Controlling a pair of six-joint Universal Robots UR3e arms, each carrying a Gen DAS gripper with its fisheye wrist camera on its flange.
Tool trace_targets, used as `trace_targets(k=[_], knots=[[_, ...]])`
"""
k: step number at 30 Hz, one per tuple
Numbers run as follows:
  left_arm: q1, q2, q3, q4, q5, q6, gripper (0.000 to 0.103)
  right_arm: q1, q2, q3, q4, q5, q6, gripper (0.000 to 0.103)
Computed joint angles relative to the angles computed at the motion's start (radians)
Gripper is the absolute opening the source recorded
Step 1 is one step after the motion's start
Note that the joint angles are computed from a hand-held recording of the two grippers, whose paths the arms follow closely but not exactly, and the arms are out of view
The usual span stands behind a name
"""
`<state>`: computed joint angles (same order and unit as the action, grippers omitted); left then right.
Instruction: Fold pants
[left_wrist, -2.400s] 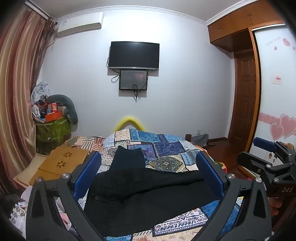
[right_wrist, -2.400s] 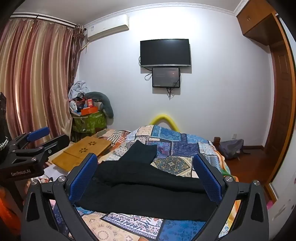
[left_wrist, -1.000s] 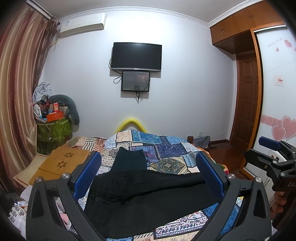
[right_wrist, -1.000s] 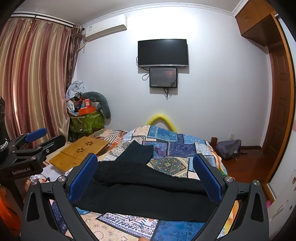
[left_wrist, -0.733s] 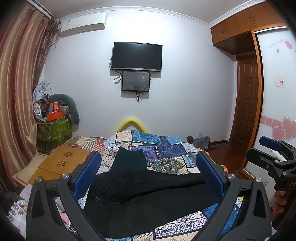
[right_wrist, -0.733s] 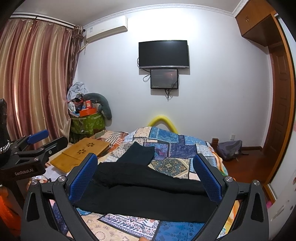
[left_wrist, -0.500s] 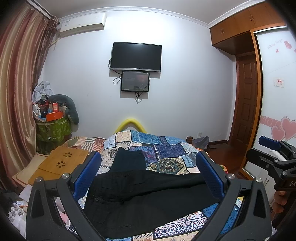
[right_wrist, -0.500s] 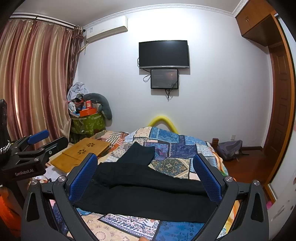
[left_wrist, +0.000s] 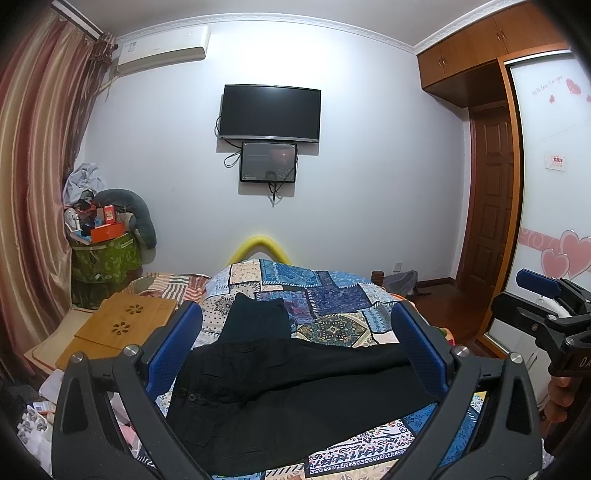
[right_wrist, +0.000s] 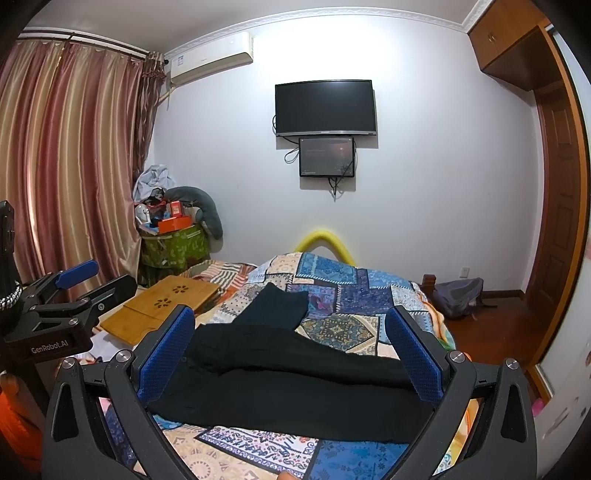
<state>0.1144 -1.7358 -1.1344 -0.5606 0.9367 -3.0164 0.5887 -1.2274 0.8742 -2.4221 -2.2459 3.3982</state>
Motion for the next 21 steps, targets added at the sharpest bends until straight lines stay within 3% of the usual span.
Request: trace_targets(k=[14,21], knots=[[0.016,-0.004,0.005,-0.004,-0.006,-0.003,0.103,0.001,0.021,-0.024,0.000,0.007,-0.005,0.102],[-0.019,-0.110,0.123,-0.031,0.056,-0.008,0.103,-0.051,0.056,-0.056,0.040,0.042,0.014,0.102]])
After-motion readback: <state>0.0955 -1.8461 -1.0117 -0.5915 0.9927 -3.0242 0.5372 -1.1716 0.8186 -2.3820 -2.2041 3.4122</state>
